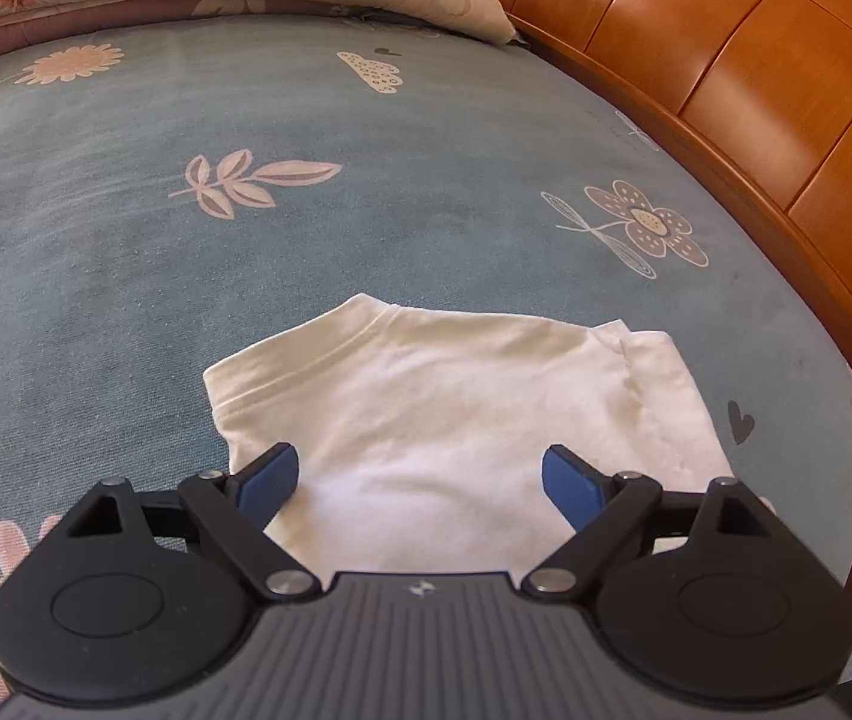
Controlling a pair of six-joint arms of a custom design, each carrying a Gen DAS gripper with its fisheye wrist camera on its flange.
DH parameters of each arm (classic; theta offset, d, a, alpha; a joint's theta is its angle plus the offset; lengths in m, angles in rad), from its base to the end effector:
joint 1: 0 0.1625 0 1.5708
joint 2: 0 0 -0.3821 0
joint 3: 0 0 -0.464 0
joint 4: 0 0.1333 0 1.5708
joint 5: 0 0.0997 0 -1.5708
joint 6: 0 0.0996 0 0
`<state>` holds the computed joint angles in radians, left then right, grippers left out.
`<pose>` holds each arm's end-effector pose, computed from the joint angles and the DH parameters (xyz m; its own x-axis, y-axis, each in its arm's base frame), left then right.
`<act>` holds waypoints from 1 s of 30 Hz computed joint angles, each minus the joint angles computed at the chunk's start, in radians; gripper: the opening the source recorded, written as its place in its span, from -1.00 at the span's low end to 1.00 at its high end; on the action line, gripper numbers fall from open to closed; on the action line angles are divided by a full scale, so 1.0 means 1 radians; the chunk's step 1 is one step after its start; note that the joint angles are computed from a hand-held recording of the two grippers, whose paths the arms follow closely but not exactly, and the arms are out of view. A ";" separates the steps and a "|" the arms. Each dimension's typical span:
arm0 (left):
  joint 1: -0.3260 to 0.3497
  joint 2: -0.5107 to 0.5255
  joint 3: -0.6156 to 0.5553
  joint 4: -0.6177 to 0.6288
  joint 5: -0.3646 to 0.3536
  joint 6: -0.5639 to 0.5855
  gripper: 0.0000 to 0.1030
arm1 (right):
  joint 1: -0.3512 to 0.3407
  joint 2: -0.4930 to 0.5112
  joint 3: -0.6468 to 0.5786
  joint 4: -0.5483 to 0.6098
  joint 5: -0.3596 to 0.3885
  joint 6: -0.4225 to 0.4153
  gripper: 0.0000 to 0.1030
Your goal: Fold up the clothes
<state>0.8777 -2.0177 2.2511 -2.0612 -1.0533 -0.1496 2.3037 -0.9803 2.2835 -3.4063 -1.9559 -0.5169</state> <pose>-0.1181 -0.4280 0.3414 -0.8326 0.3425 -0.4352 0.4994 0.8040 -0.3227 0.3845 -0.2838 0.0035 -0.4248 -0.7323 0.5322 -0.9046 0.3204 -0.2813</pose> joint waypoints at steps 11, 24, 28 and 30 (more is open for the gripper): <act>-0.081 -0.164 0.040 0.177 0.051 -0.067 0.72 | 0.011 -0.058 0.028 0.129 0.111 0.019 -0.06; -0.341 -0.419 0.165 0.430 0.130 -0.191 0.72 | 0.040 -0.156 0.171 -0.132 -0.448 0.412 0.57; -0.416 -0.469 0.228 0.466 0.118 -0.213 0.72 | -0.060 -0.201 0.218 -0.080 -0.391 0.634 0.56; -0.453 -0.485 0.252 0.487 0.110 -0.222 0.72 | -0.050 -0.188 0.236 -0.243 -0.371 0.585 0.56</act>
<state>0.4251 -2.5029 2.5029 -1.5744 -0.9433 -0.3711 2.2539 -1.1683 2.5191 -3.6498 -2.3272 0.0682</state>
